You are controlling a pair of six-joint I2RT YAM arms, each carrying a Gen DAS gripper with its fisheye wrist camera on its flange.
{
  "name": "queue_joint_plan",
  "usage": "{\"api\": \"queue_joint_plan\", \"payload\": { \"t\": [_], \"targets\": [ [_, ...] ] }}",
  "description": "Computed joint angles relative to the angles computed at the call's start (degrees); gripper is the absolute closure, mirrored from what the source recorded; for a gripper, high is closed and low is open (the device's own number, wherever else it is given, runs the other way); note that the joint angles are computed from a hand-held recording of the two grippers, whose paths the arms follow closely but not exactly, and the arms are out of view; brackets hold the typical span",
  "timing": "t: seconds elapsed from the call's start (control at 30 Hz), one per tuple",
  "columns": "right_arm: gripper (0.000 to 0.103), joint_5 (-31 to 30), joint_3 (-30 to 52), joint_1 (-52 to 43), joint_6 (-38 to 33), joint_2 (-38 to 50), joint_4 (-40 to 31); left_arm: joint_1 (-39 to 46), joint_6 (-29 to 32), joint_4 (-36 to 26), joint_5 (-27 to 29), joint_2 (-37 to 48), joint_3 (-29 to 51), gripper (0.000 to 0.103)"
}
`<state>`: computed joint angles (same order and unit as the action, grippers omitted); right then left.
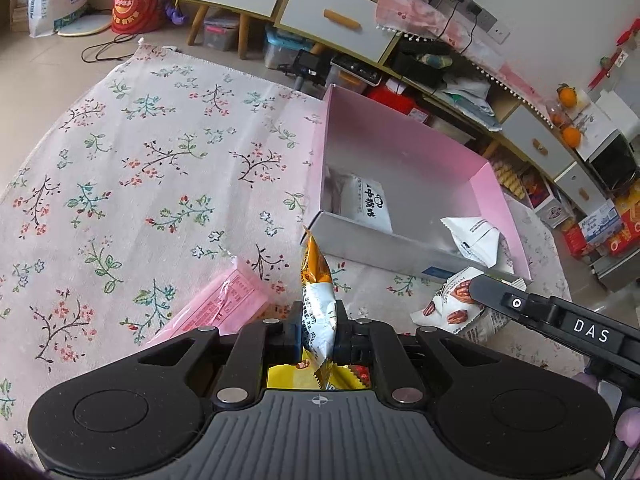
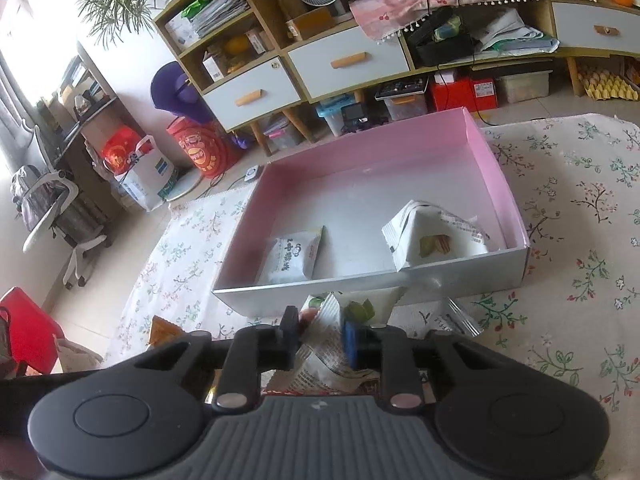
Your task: Organize snacks
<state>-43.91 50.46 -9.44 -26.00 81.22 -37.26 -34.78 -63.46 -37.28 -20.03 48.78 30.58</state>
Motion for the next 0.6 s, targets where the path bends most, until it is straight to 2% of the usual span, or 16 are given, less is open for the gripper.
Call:
{"api": "queue_joint_plan", "payload": {
  "t": [0.27, 0.6],
  "targets": [
    [0.103, -1.9, 1.5, -0.6, -0.2, -0.7, -2.4, 0.4, 1.0, 0.1, 0.2, -0.8, 1.3, 0.093],
    [0.103, -4.8, 4.3, -1.6, 2.2, -1.3, -4.2, 2.0, 1.3, 1.9, 0.2, 0.5, 3.5, 0.093]
  ]
}}
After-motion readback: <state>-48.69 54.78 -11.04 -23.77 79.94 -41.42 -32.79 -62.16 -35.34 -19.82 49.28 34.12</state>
